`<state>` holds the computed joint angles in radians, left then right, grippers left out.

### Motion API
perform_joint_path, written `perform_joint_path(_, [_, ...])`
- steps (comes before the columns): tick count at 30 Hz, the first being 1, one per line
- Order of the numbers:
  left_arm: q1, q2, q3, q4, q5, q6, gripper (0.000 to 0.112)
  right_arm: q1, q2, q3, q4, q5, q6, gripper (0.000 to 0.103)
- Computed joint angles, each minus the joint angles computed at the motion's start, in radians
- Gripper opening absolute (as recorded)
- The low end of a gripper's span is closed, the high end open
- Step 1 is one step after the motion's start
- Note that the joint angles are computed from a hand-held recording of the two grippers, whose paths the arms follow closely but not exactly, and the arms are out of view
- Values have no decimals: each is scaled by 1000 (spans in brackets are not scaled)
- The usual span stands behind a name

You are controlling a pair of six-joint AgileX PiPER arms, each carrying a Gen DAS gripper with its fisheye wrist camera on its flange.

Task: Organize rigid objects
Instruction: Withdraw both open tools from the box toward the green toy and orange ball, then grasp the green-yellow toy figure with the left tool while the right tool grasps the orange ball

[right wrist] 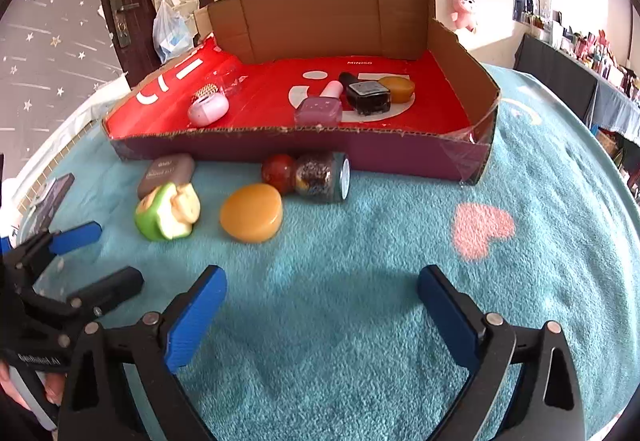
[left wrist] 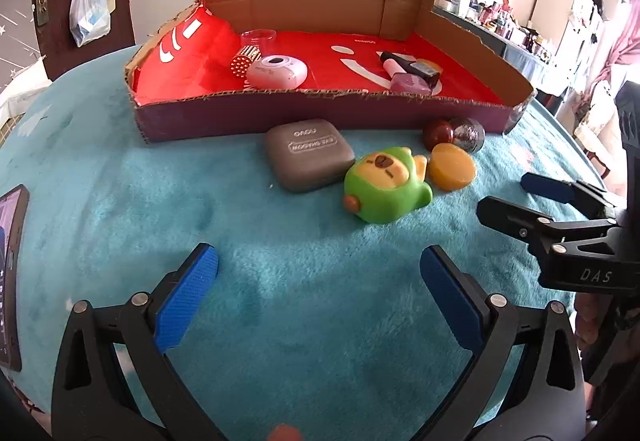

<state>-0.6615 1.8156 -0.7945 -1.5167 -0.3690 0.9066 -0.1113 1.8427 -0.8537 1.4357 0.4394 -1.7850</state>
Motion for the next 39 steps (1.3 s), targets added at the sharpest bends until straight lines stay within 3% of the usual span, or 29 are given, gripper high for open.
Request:
perform_joint_path(6, [-4, 21, -51, -21, 12, 39, 101, -14, 24, -66, -126, 80, 153, 85])
perform_joint_path(11, [-9, 52, -106, -46, 34, 100, 86, -34, 41, -95, -164, 137, 207, 82])
perform_joint_path(22, [-15, 90, -190, -90, 13, 204, 86, -79, 78, -163, -235, 234, 331, 79])
perform_joint_path(27, [-25, 80, -171, -91, -56, 219, 67, -75, 85, -181, -246, 248, 365, 78])
perform_joint_path(28, [-18, 76, -160, -80, -63, 208, 67, -75, 87, -185, -248, 254, 372, 78])
perform_joint_path(31, [38, 34, -100, 67, 33, 61, 67, -67, 87, -188, -251, 251, 374, 78])
perform_joint_path(34, [61, 15, -57, 177, 70, -64, 68, -50, 71, -168, -241, 224, 344, 78])
perform_joint_path(39, [33, -17, 18, 157, 21, -79, 68, -4, 40, -125, -208, 161, 259, 78])
